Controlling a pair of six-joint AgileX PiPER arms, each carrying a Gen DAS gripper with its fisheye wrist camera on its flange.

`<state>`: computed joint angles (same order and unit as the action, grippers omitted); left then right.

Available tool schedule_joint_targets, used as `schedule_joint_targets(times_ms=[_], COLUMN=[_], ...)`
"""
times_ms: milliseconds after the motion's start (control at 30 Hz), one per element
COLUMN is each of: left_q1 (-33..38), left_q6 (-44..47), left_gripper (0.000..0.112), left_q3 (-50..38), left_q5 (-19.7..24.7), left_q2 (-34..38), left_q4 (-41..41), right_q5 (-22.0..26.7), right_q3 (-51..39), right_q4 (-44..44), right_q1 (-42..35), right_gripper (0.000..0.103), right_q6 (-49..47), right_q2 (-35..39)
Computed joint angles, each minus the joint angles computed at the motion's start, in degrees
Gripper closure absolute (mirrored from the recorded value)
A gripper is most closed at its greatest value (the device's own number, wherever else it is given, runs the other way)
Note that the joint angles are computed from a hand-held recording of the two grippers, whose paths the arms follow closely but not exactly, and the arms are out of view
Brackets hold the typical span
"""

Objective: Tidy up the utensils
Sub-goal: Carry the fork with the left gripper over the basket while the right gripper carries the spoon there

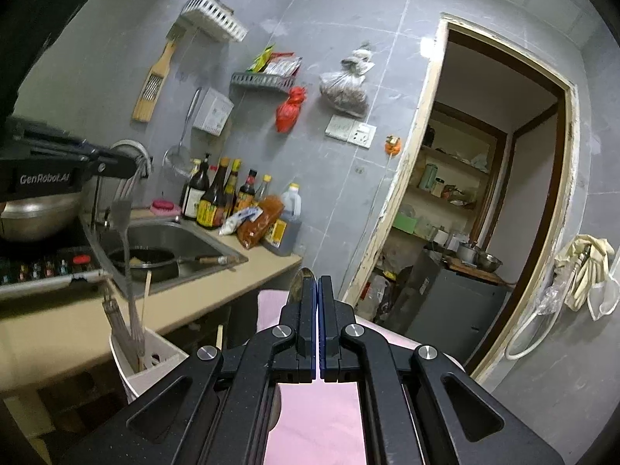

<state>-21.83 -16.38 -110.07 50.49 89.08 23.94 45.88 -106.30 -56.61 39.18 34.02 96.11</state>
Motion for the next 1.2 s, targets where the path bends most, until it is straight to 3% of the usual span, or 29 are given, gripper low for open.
schedule_joint_targets(times_ms=[467,900,1200], left_q1=[-4.82,-0.94,4.20], left_q6=[-0.42,7.03,14.53], left_gripper=[0.109,0.108,0.106], left_q3=[12.02,14.78,14.21], left_q5=[-5.14,-4.80,-2.98], left_q2=[-2.16,-2.07,-1.36], left_q4=[3.40,-9.88,-24.72], right_q5=[-2.43,-3.08,-4.03], right_q3=[7.53,12.24,14.00], right_q4=[4.43,13.37,18.45], right_q1=[-0.30,-2.05,-4.17], right_gripper=[0.102,0.102,0.101], right_q6=[-3.23,-5.97,-6.63], right_q2=[-2.32,-4.52,-5.72])
